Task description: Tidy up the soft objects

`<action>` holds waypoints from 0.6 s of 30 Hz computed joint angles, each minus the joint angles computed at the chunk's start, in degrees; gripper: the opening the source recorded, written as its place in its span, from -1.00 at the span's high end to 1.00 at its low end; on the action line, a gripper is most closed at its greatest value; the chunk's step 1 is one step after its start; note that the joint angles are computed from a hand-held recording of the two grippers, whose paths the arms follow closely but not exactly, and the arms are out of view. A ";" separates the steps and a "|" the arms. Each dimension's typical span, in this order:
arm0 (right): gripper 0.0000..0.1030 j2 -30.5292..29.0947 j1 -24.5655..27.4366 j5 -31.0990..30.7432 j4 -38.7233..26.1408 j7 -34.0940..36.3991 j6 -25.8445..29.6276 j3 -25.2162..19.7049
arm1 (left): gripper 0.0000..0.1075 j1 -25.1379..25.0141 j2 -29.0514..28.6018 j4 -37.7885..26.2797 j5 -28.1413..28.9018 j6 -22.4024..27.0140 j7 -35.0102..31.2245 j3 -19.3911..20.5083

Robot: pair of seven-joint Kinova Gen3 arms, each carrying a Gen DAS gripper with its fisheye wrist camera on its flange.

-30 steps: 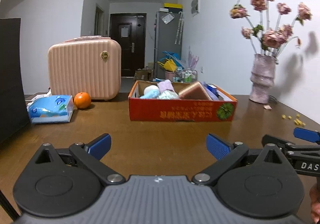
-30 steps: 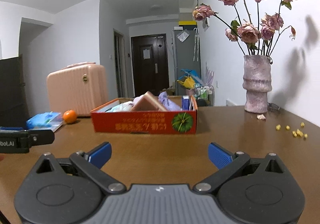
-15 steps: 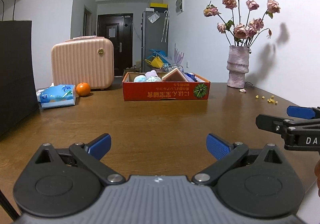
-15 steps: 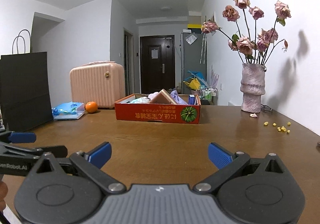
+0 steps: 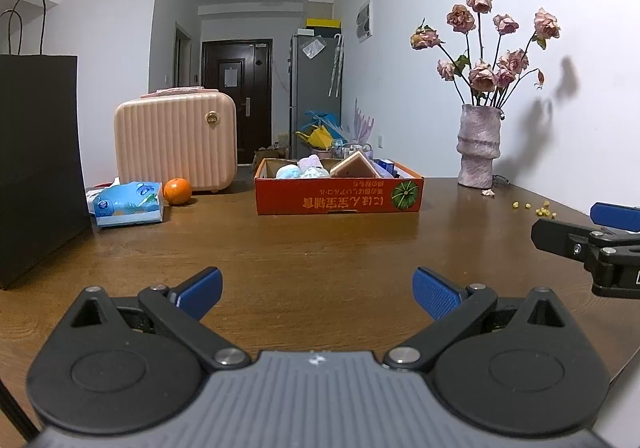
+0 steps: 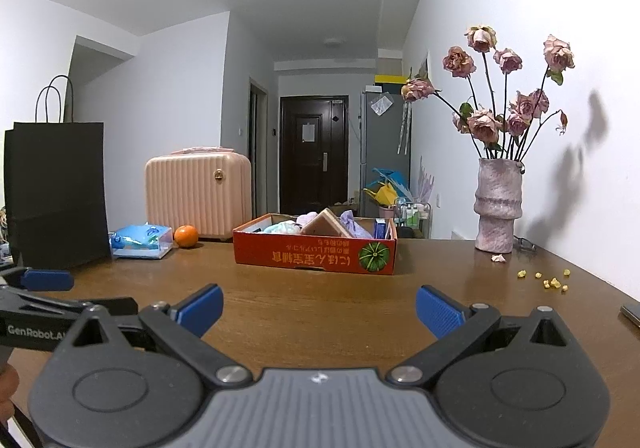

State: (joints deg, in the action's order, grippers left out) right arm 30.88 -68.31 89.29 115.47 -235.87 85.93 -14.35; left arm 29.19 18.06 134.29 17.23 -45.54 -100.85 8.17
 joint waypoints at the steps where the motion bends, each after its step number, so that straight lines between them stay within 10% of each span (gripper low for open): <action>1: -1.00 -0.04 0.02 0.06 0.12 -0.12 0.04 0.02 | -0.92 0.02 0.02 0.02 0.03 -0.06 -0.03 0.00; 18: -1.00 0.40 -0.50 0.06 0.10 -0.35 1.02 -0.04 | -0.92 0.35 -0.21 0.53 0.28 -1.15 -0.75 0.07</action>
